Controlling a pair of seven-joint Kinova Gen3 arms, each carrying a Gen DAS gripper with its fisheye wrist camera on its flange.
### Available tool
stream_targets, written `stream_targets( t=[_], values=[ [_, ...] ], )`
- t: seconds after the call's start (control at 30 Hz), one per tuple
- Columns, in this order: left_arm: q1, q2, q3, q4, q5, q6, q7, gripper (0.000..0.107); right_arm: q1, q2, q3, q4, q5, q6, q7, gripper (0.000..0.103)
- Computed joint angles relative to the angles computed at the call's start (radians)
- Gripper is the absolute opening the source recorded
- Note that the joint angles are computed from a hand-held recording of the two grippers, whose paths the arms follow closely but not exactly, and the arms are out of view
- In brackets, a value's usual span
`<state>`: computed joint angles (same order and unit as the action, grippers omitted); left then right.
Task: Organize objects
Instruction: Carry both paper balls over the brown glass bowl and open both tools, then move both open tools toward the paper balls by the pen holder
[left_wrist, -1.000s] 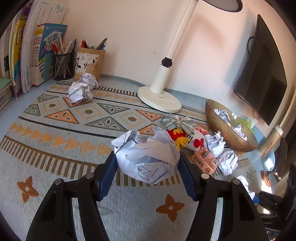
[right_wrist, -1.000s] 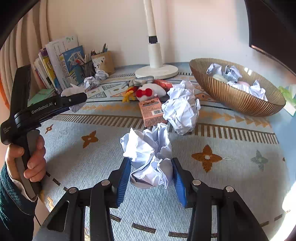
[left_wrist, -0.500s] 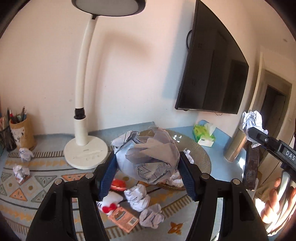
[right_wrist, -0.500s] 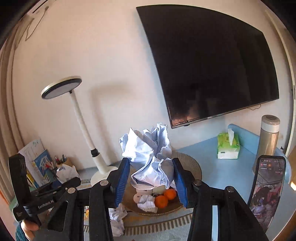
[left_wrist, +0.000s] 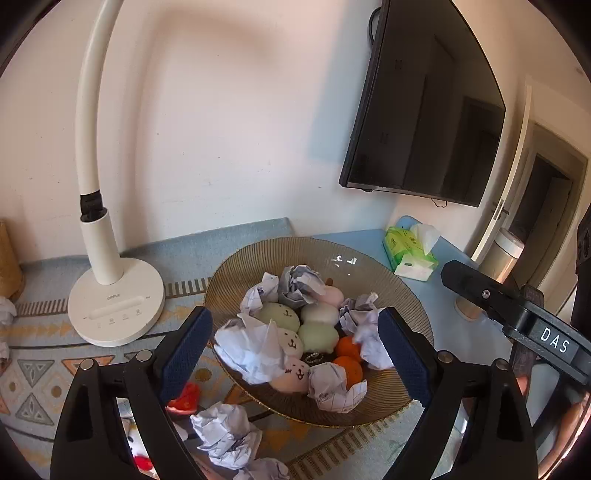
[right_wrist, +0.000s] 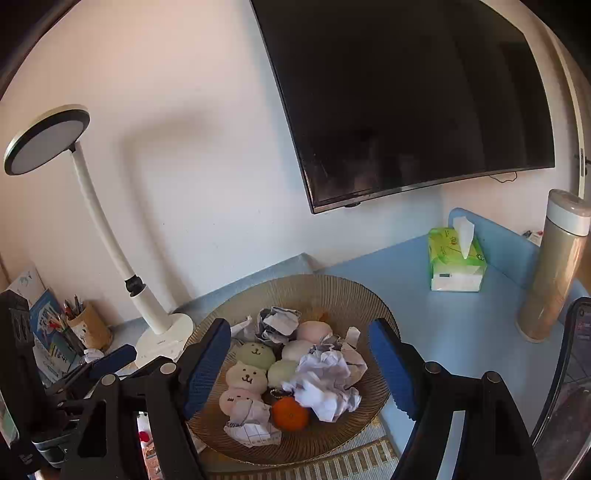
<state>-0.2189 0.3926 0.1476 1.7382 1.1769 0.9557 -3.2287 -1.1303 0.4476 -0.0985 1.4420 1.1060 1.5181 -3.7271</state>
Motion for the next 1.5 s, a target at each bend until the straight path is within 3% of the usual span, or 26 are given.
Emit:
stream_targets(
  t=[0.17, 0.3, 0.4, 0.5, 0.57, 0.63, 0.7, 0.77, 0.83, 0.97, 1.23, 1.33, 1.43, 1.5],
  values=[
    [-0.119, -0.037, -0.051, 0.064, 0.041, 0.087, -0.126, 0.091, -0.048, 0.048, -0.01, -0.091, 0.044, -0.037, 0.128, 0.079],
    [-0.223, -0.05, -0.126, 0.12, 0.102, 0.124, -0.232, 0.094, -0.117, 0.115, 0.017, -0.143, 0.093, -0.091, 0.141, 0.103],
    [-0.285, -0.013, -0.143, 0.131, 0.113, 0.064, -0.221, 0.102, -0.144, 0.212, 0.04, -0.181, 0.072, -0.129, 0.15, 0.103],
    [-0.245, 0.048, -0.204, 0.125, 0.111, -0.052, -0.201, 0.101, -0.128, 0.302, 0.053, -0.262, -0.021, -0.121, 0.231, 0.103],
    [-0.25, 0.079, -0.196, 0.123, 0.106, -0.103, -0.212, 0.101, -0.126, 0.321, 0.067, -0.286, -0.05, -0.114, 0.261, 0.103],
    [-0.294, 0.1, -0.154, 0.11, 0.094, -0.089, -0.2, 0.1, -0.156, 0.314, 0.117, -0.264, -0.049, -0.141, 0.254, 0.103],
    [-0.329, 0.089, -0.118, 0.127, 0.118, -0.094, -0.231, 0.101, -0.141, 0.324, 0.115, -0.283, -0.081, -0.151, 0.288, 0.103],
    [-0.295, 0.091, -0.128, 0.12, 0.084, -0.13, -0.207, 0.101, -0.113, 0.355, 0.1, -0.358, -0.132, -0.109, 0.369, 0.103],
    [-0.285, 0.092, -0.121, 0.11, 0.051, -0.154, -0.17, 0.101, -0.133, 0.378, 0.143, -0.4, -0.166, -0.095, 0.432, 0.103],
    [-0.318, 0.108, -0.105, 0.09, 0.03, -0.122, -0.126, 0.101, -0.144, 0.379, 0.173, -0.406, -0.202, -0.104, 0.455, 0.103],
    [-0.343, 0.111, -0.083, 0.089, 0.026, -0.118, -0.112, 0.101, -0.113, 0.333, 0.169, -0.34, -0.257, -0.173, 0.393, 0.103],
    [-0.365, 0.105, -0.079, 0.107, 0.065, -0.11, -0.153, 0.101, -0.091, 0.326, 0.153, -0.353, -0.277, -0.196, 0.44, 0.103],
    [-0.368, 0.112, -0.109, 0.05, 0.011, -0.044, -0.157, 0.101, -0.04, 0.304, 0.127, -0.394, -0.328, -0.268, 0.521, 0.103],
    [-0.418, 0.106, -0.064, 0.03, 0.021, -0.072, -0.224, 0.101, -0.004, 0.313, 0.124, -0.483, -0.36, -0.308, 0.601, 0.103]
  ],
)
